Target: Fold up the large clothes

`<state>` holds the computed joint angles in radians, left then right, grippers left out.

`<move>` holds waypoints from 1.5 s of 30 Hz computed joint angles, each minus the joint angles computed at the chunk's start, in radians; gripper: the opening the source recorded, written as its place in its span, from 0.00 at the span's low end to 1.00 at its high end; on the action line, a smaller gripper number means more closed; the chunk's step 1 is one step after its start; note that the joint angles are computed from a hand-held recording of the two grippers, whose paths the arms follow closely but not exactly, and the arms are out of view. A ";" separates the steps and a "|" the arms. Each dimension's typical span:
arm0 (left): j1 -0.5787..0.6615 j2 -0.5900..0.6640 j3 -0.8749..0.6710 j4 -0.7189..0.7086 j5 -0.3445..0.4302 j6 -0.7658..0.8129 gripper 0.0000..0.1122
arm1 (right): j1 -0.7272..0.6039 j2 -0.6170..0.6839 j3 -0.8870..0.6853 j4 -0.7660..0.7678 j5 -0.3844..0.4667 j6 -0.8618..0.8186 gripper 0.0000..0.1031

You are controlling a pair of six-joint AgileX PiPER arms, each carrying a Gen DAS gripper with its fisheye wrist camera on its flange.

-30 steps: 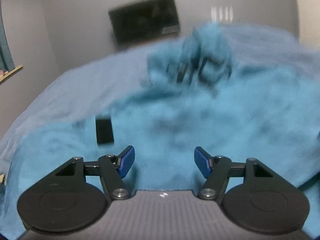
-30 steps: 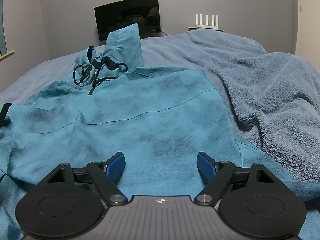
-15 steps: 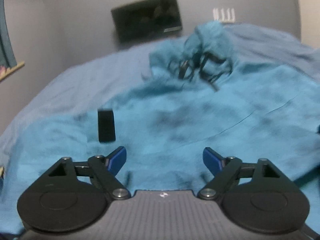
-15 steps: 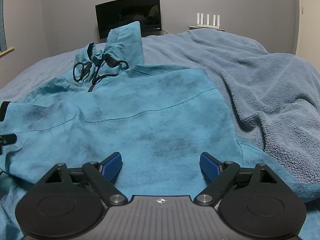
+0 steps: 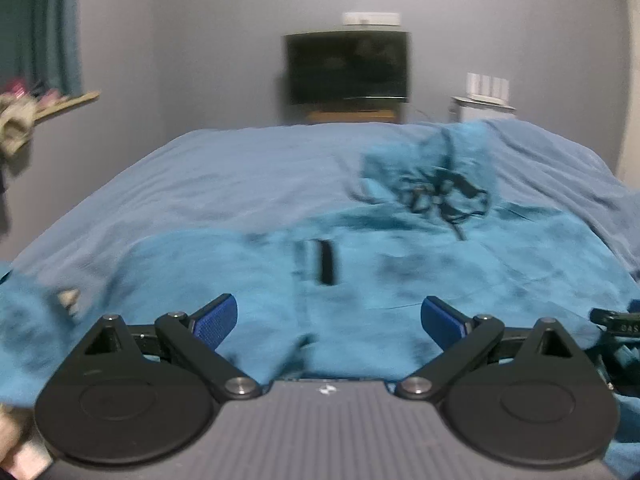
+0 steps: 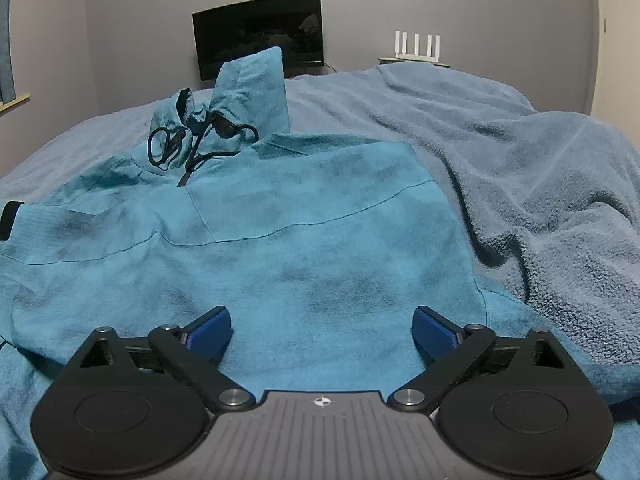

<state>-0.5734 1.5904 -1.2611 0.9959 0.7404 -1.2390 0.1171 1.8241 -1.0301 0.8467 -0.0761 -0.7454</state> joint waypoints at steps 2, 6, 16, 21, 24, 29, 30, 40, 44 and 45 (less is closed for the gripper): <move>0.025 -0.074 0.044 -0.020 0.029 0.002 0.88 | 0.006 -0.012 0.015 -0.098 -0.024 0.100 0.99; 0.111 -0.223 0.145 -0.031 0.074 -0.012 0.88 | 0.011 -0.041 0.054 -0.296 -0.067 0.299 0.99; 0.575 -0.369 0.310 -0.073 0.061 0.033 0.88 | 0.046 -0.071 0.088 -0.192 -0.114 0.166 0.99; 0.780 -0.328 0.311 -0.038 -0.058 0.062 0.88 | 0.062 -0.066 0.085 -0.084 -0.122 0.056 0.99; 0.864 -0.273 0.265 -0.107 -0.099 0.146 0.87 | 0.065 -0.061 0.082 -0.049 -0.122 0.021 0.99; 0.940 -0.188 0.219 -0.157 -0.131 0.216 0.72 | 0.079 -0.045 0.070 0.060 -0.129 -0.091 0.99; 0.935 -0.176 0.214 -0.134 -0.134 0.208 0.60 | 0.082 -0.044 0.069 0.066 -0.131 -0.101 0.99; 0.790 -0.263 0.229 0.005 -0.233 0.080 0.07 | 0.097 -0.055 0.093 -0.043 -0.155 -0.030 0.99; 0.623 -0.295 0.129 0.052 -0.181 0.094 0.05 | 0.099 -0.064 0.105 -0.124 -0.161 0.033 0.99; 0.584 -0.293 0.097 0.058 -0.171 0.099 0.04 | 0.100 -0.066 0.107 -0.144 -0.163 0.050 0.99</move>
<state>0.0107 1.2975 -1.1643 1.0535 0.5690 -1.1404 0.2168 1.7580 -0.9227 0.7028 -0.2390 -0.6958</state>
